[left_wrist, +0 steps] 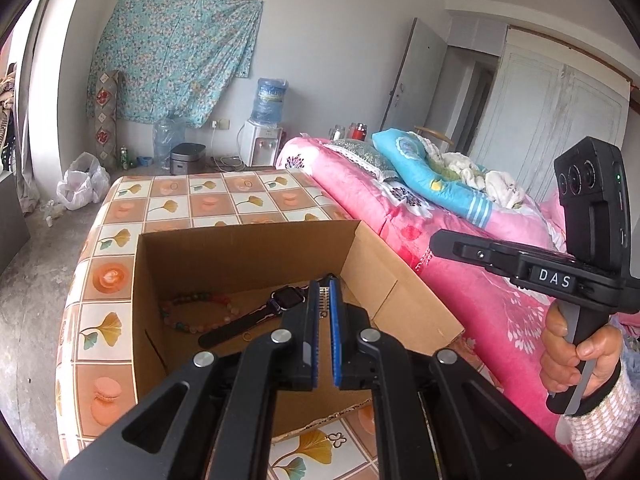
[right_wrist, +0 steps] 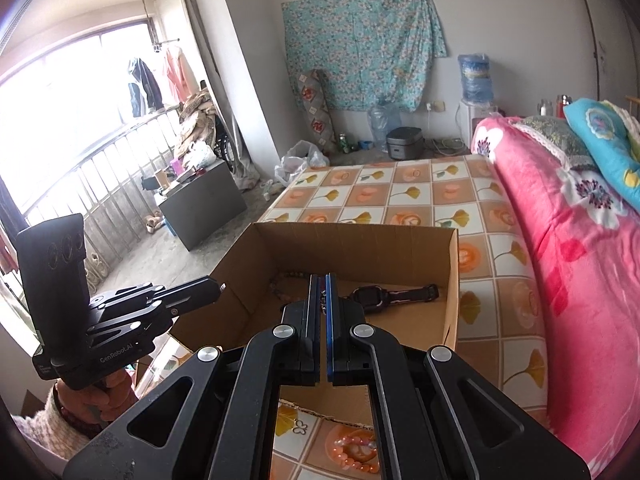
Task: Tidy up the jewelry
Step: 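Lower the spring charm into the box and open the left gripper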
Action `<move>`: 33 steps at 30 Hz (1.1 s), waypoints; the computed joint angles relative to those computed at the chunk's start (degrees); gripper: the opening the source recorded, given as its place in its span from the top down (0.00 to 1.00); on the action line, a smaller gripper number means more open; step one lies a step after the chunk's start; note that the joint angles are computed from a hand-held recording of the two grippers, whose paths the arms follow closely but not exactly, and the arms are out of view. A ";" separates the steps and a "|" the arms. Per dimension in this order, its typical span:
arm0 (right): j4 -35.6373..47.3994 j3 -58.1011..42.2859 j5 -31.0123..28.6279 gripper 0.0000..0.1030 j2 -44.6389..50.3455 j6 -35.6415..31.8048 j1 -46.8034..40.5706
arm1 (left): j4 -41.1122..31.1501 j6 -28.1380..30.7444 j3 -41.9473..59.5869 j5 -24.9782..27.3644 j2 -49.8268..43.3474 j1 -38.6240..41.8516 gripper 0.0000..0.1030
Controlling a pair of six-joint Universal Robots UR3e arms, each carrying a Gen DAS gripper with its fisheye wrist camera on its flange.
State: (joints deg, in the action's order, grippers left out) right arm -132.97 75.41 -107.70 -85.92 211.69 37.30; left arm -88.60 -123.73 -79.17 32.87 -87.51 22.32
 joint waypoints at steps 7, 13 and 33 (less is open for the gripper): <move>1.28 1.34 7.91 1.00 -0.05 -1.96 -5.61 | -2.18 -5.55 12.11 4.87 -10.86 -5.10 0.96; 3.56 3.28 16.66 1.00 -0.11 -2.45 -11.12 | -10.47 -7.83 28.54 8.37 -22.48 -9.21 0.96; 3.75 6.62 26.21 0.94 1.04 -4.35 -17.50 | -28.83 -16.26 64.26 23.11 -45.17 -17.36 0.83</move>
State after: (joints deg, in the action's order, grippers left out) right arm -129.21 82.03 -81.48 -84.88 207.34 19.81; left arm -117.43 -140.00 -14.91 55.98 -132.68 4.96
